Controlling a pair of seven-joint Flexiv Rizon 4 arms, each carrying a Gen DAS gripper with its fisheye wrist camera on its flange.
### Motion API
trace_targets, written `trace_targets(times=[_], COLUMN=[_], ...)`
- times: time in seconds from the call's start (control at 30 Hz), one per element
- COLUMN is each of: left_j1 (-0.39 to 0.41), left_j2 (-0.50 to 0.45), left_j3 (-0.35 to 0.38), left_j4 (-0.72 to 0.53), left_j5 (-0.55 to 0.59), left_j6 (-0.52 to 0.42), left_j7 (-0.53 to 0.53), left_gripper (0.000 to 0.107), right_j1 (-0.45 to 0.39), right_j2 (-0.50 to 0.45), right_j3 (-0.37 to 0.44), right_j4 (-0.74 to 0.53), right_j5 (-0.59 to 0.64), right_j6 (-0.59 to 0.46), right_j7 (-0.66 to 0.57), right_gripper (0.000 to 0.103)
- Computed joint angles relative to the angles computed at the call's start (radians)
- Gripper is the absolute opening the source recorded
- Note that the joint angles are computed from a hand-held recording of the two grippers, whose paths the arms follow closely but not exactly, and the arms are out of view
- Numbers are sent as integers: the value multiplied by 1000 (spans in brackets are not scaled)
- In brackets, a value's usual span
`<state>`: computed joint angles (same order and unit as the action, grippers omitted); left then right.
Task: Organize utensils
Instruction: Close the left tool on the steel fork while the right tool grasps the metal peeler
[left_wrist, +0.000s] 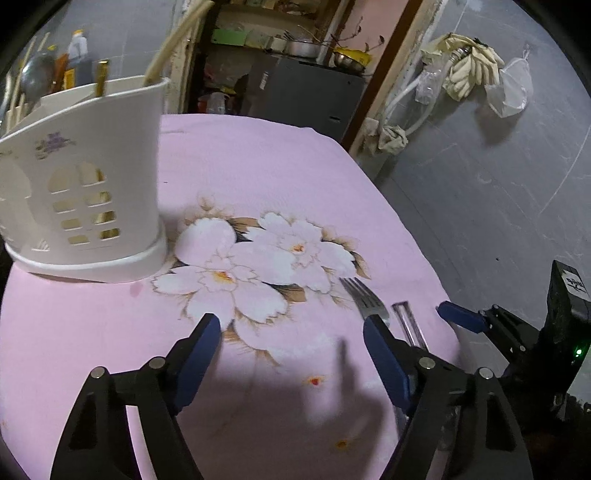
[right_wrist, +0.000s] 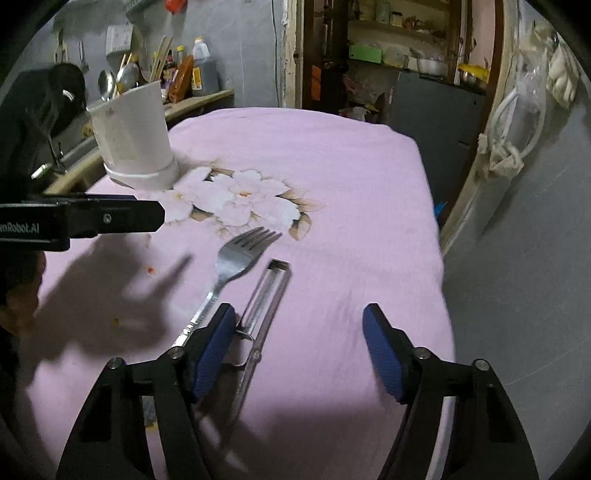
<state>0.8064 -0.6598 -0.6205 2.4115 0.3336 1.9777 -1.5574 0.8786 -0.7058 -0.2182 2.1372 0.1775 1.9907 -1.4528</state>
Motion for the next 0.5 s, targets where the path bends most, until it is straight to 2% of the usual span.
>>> trace_targets(times=[0.13,0.33,0.5], left_j1=[59,65,55], left_j2=[-45,-96,-113], left_j3=[-92,-171,-208], left_j4=[-19,-49,-70], left_j5=[8,-55,-124], left_j6=[-64,-176,-245], left_j7=[26,127,201], left_gripper=[69,56,55], right_j1=[-73,-214,-368], right_j2=[22,32,29], right_j3=[48,155,280], right_j4=[15,26,37], right_j5=[-28,-104,-201], right_j6=[-1,16,32], right_j7=[6,16,52], right_gripper=[50,40,35])
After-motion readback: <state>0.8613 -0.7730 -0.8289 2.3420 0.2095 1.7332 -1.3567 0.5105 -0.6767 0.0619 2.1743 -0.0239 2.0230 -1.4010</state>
